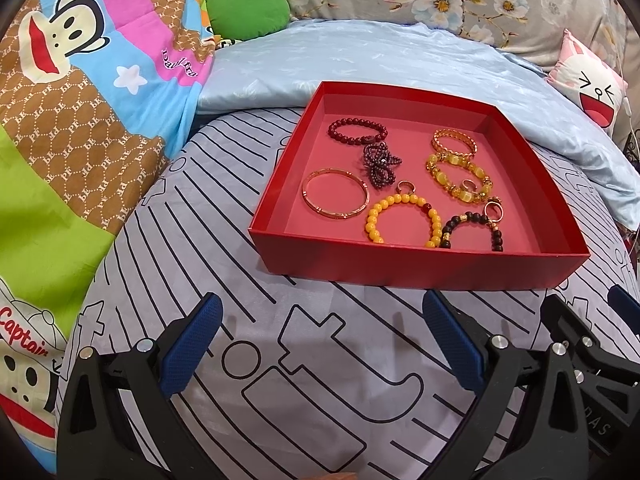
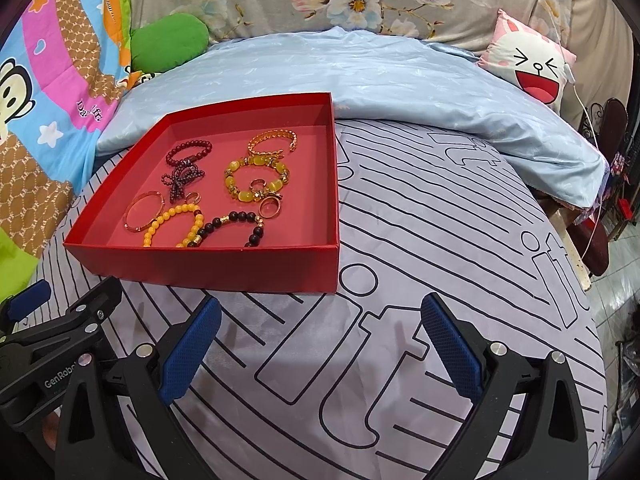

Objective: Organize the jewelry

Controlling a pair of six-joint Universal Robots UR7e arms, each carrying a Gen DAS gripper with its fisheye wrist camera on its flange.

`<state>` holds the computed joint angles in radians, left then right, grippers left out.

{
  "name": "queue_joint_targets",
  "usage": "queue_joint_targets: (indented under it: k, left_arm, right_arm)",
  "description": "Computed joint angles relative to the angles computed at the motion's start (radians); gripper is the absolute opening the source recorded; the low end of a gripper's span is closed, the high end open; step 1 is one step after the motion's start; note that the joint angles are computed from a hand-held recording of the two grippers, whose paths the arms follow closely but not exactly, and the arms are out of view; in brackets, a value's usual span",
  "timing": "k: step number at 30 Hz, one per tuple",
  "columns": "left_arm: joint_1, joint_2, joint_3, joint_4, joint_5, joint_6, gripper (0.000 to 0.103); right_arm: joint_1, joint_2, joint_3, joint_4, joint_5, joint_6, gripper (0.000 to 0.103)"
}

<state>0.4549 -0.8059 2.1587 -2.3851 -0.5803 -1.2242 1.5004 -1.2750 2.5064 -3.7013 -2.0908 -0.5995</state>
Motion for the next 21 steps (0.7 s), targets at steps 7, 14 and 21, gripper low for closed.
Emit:
queue_joint_targets:
  k: [7, 14, 21]
  left_arm:
    - [-0.003, 0.001, -0.001, 0.006, 0.004, -0.008, 0.096]
    - [0.0, 0.005, -0.001, -0.008, 0.001, -0.003, 0.095]
    - [0.001, 0.009, -0.005, 0.001, -0.003, -0.012, 0.095]
  right_arm:
    - [-0.003, -0.006, -0.001, 0.008, 0.004, 0.001, 0.096]
    - [-0.001, -0.004, -0.001, 0.005, 0.001, 0.001, 0.096]
    - [-0.007, -0.011, -0.004, 0.013, 0.002, -0.002, 0.096]
